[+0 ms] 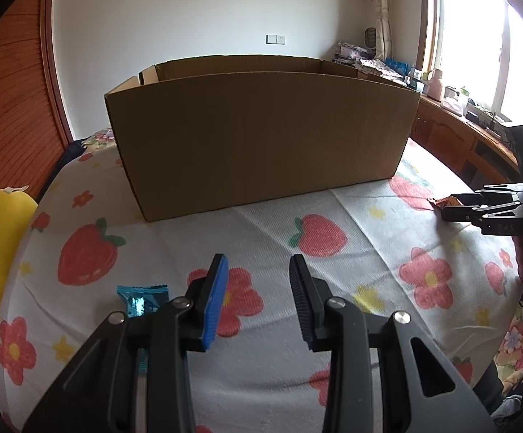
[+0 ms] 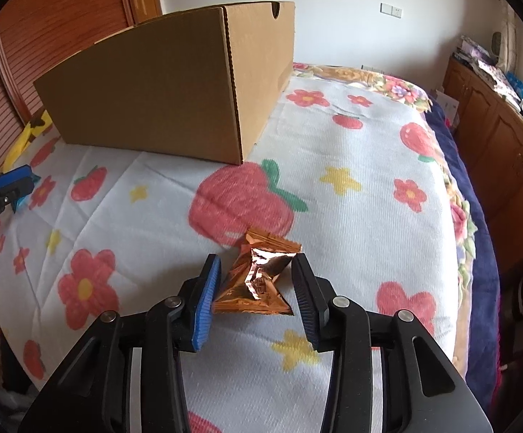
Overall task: Organize snacks
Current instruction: 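Grasp the copper foil candy with the right tool while the left tool grasps the teal snack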
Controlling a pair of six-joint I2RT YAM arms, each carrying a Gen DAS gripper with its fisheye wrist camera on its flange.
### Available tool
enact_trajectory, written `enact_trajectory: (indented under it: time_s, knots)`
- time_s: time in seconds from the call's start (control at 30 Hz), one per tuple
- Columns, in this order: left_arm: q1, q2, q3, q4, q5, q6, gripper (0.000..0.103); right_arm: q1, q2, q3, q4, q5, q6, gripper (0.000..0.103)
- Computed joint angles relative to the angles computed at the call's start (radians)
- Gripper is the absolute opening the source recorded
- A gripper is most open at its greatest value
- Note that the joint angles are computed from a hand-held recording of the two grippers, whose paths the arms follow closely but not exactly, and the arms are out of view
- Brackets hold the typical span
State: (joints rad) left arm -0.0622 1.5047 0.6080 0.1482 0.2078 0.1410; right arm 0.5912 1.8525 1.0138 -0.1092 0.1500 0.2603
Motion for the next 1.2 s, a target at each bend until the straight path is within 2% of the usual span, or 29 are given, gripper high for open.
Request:
enact_trajectory:
  time_s: [0.23,0.43,0.57,0.67,0.77,0.93,1.2]
  knots:
    - [-0.007,0.002,-0.009,0.011,-0.013,0.000,0.035,0.031,0.003,-0.024,0.043,0.067,0.008,0.041]
    - [-0.018,0.015,-0.019,0.042,-0.036,0.003,0.036,0.033,-0.001,-0.044,0.075,0.081,0.021,0.041]
    - [-0.028,0.008,-0.029,0.052,-0.052,0.007,0.036,0.036,-0.008,-0.059,0.090,0.092,0.032,0.037]
    - [-0.026,-0.006,-0.031,0.038,-0.046,0.004,0.036,0.037,-0.011,-0.065,0.096,0.104,0.040,0.030]
    - [-0.008,-0.049,-0.034,0.002,-0.034,0.007,0.039,0.040,-0.007,-0.060,0.094,0.111,0.040,0.028]
    - [0.049,-0.100,-0.027,-0.057,-0.018,0.048,0.044,0.047,-0.005,-0.061,0.096,0.122,0.038,0.028]
    - [0.124,-0.027,0.017,-0.082,-0.048,0.093,0.045,0.043,-0.009,-0.066,0.099,0.114,0.037,0.028]
